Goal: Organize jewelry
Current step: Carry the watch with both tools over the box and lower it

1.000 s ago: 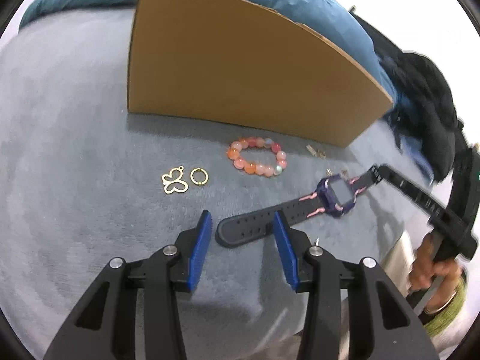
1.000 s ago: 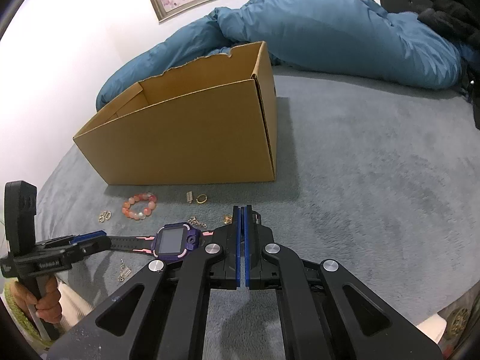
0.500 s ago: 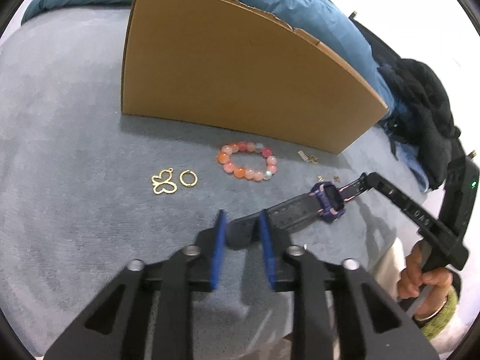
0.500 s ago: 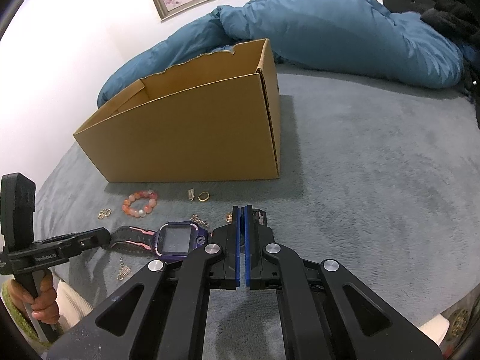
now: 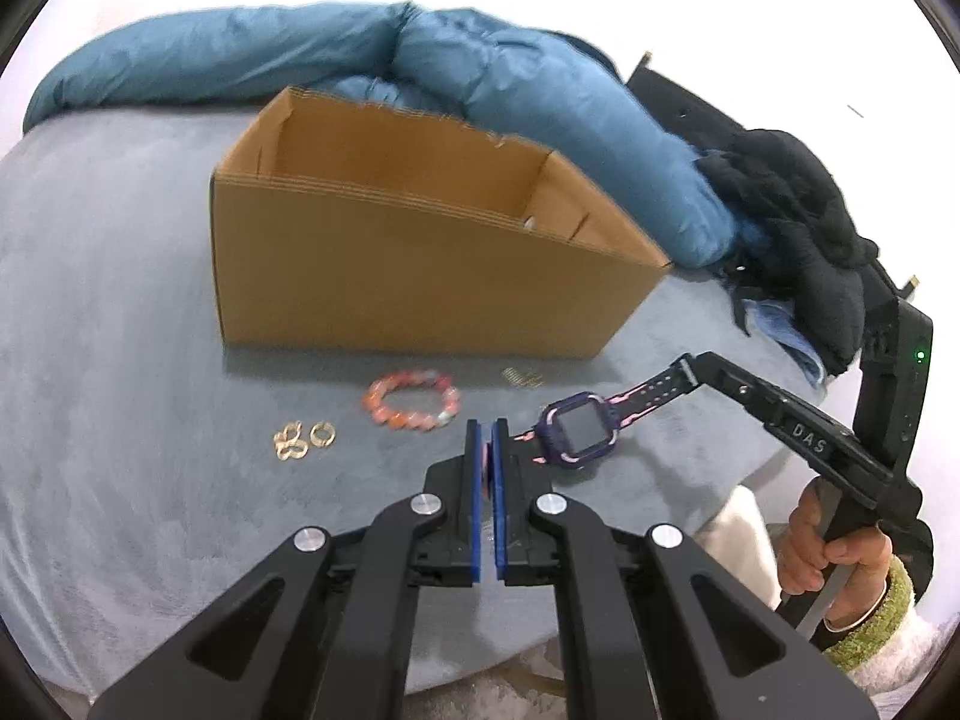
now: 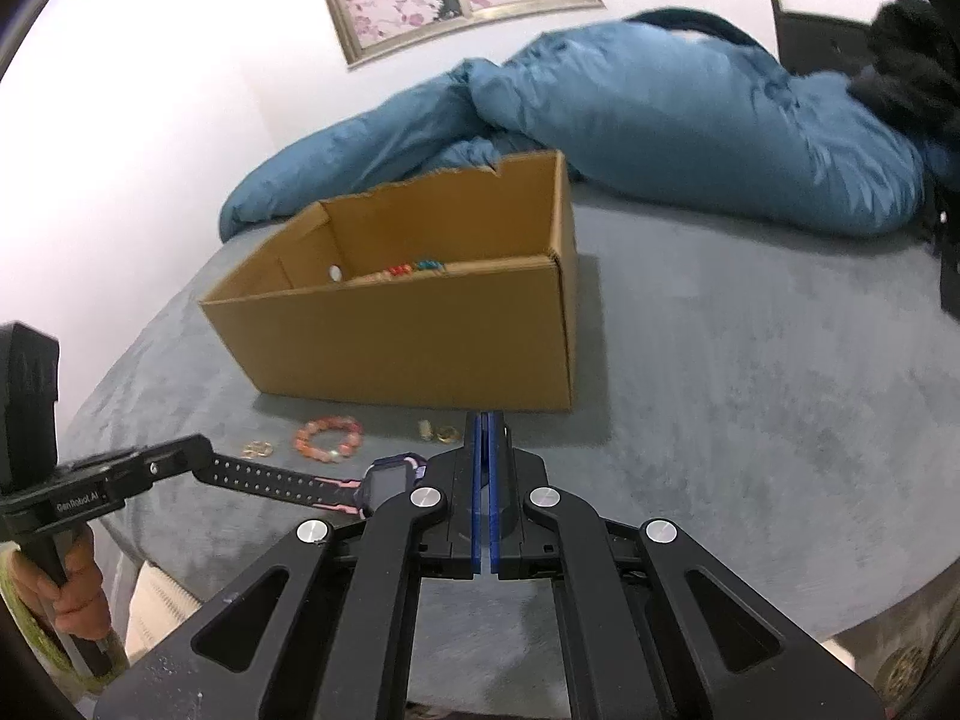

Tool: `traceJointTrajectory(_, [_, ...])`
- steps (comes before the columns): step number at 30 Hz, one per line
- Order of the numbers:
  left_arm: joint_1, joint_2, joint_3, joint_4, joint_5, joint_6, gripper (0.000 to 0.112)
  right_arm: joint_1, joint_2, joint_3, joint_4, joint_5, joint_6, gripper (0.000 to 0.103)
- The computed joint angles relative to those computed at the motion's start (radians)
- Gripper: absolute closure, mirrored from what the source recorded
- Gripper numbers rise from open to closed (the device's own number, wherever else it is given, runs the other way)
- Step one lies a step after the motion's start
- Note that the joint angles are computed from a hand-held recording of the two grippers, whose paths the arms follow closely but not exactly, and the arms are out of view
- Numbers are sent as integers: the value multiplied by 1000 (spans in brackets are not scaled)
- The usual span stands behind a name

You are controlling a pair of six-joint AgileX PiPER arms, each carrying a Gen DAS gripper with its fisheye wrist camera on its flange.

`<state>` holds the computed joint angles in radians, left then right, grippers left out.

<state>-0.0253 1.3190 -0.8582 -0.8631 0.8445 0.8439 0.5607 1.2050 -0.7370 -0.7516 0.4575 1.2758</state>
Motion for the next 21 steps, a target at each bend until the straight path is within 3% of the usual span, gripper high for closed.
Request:
traceJointTrajectory(4, [16,-42,-110,0,101,-43,110,59,-44,-82,-19,95,-50,103])
traceJointTrajectory(7, [20,-11,-249,1,159,-84,110,26,-39,-186,46,93,-209,103])
traceJointTrajectory(11, [-3,96,-464,36,176,-165,110,-131,65,-377,344,28,-609,103])
traceJointTrajectory(13, [-42,192,-595,104,149,-244,110,-212,170,-504,530,33,-809,103])
traceJointTrajectory(15, [-74,302,-728,176,157,-332,110,-287,297,-654,722,101,-1009,103])
traceJointTrajectory(17, [-106,421,-864,261,169,-421,110,-356,457,-841,882,220,-1159,103])
traceJointTrajectory(21, [-165,737,-1256,416,321,-605,110,-403,756,-1238,932,493,-1164,103])
